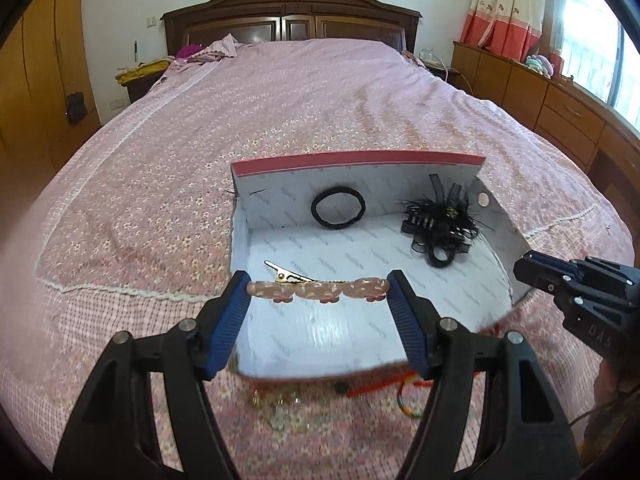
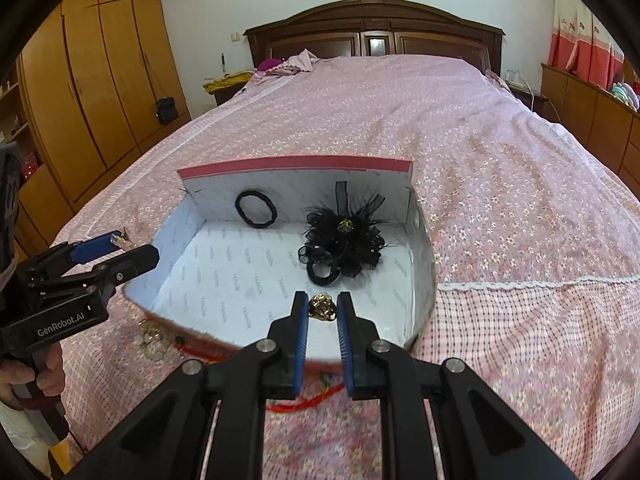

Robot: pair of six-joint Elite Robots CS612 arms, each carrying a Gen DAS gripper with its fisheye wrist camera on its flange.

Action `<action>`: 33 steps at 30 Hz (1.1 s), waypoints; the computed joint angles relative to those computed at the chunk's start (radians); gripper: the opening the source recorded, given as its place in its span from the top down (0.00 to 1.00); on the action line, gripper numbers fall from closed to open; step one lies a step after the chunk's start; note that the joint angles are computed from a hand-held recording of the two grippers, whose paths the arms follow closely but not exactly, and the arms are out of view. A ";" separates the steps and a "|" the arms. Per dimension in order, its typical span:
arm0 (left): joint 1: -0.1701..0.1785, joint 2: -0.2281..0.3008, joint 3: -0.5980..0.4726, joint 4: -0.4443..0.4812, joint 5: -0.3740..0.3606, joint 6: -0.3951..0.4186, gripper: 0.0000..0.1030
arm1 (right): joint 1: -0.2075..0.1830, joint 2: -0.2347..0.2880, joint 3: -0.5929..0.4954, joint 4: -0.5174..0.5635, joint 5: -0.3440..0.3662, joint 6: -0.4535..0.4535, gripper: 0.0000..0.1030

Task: Organize jewelry
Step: 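Carry the pink clip into the box with the left tool while the right tool carries the gold pendant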

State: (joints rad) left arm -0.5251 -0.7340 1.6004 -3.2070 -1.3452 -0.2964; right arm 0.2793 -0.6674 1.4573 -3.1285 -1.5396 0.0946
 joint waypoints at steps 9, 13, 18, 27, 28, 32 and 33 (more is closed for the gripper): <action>0.014 0.050 -0.095 0.125 -0.019 -0.021 0.40 | -0.005 0.045 -0.086 0.107 -0.015 -0.013 0.84; 0.021 0.065 -0.124 0.182 -0.033 -0.038 0.40 | -0.007 0.061 -0.117 0.152 -0.022 -0.011 0.84; 0.026 0.077 -0.150 0.235 -0.046 -0.056 0.40 | -0.006 0.075 -0.142 0.191 -0.043 -0.016 0.84; 0.022 0.093 -0.184 0.279 -0.033 -0.045 0.40 | 0.002 0.093 -0.177 0.231 -0.068 -0.030 0.84; 0.021 0.094 -0.185 0.279 -0.032 -0.042 0.40 | 0.002 0.094 -0.177 0.228 -0.065 -0.029 0.84; 0.021 0.097 -0.189 0.279 -0.026 -0.035 0.40 | 0.002 0.095 -0.177 0.225 -0.065 -0.030 0.83; 0.021 0.097 -0.189 0.280 -0.024 -0.035 0.39 | 0.002 0.095 -0.176 0.223 -0.064 -0.030 0.83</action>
